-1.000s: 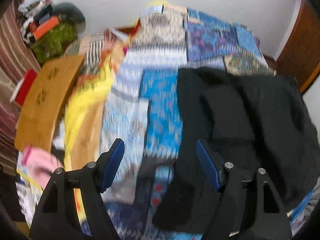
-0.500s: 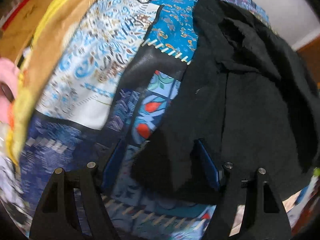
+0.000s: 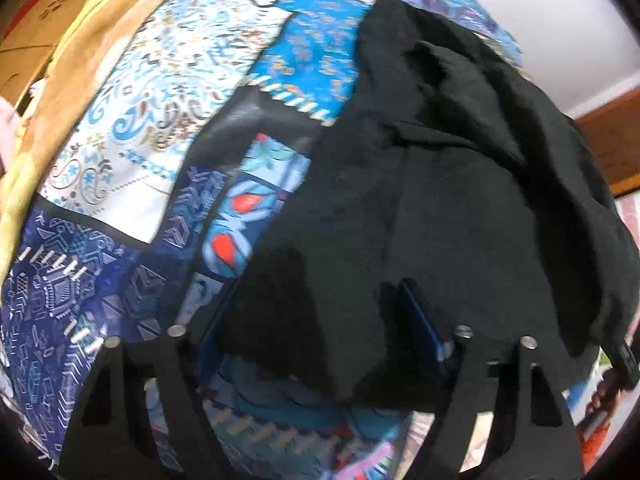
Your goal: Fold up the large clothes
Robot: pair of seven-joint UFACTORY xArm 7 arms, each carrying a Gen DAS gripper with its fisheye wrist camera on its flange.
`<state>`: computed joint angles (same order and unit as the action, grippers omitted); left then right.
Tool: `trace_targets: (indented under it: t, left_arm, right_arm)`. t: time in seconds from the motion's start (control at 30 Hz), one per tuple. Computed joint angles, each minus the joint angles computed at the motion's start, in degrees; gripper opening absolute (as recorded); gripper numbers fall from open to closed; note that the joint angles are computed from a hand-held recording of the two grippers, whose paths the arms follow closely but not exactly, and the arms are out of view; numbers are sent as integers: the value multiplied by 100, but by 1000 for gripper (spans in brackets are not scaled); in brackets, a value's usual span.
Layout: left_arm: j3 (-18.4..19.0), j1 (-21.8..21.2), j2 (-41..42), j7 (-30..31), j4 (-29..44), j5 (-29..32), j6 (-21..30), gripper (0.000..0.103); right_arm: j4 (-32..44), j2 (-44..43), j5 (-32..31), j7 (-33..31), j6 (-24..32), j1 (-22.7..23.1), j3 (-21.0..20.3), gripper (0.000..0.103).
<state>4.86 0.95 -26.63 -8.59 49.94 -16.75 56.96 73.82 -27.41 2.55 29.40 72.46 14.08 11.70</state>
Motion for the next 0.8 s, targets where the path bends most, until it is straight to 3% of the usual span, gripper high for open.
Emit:
trace_targets:
  t: [0.07, 0.23, 0.33, 0.5, 0.8]
  left_arm:
    - [-75, -29, -62, -2, 5, 72, -4, 66]
    - [-136, -107, -15, -74, 125, 124, -49, 41]
    - [-131, -113, 27, -74, 182, 158, -107, 33]
    - [-111, -160, 155, 46, 402, 149, -285, 28]
    - [-151, -247, 187, 125, 634, 97, -393, 27]
  right_arm:
    - [0, -34, -51, 26, 57, -16, 20, 64]
    - [97, -139, -245, 176, 124, -121, 74, 64]
    - [53, -219, -186, 240, -36, -155, 1, 64]
    - [-320, -303, 298, 219, -446, -69, -218, 64]
    - [-381, -132, 566, -17, -478, 128, -174, 52]
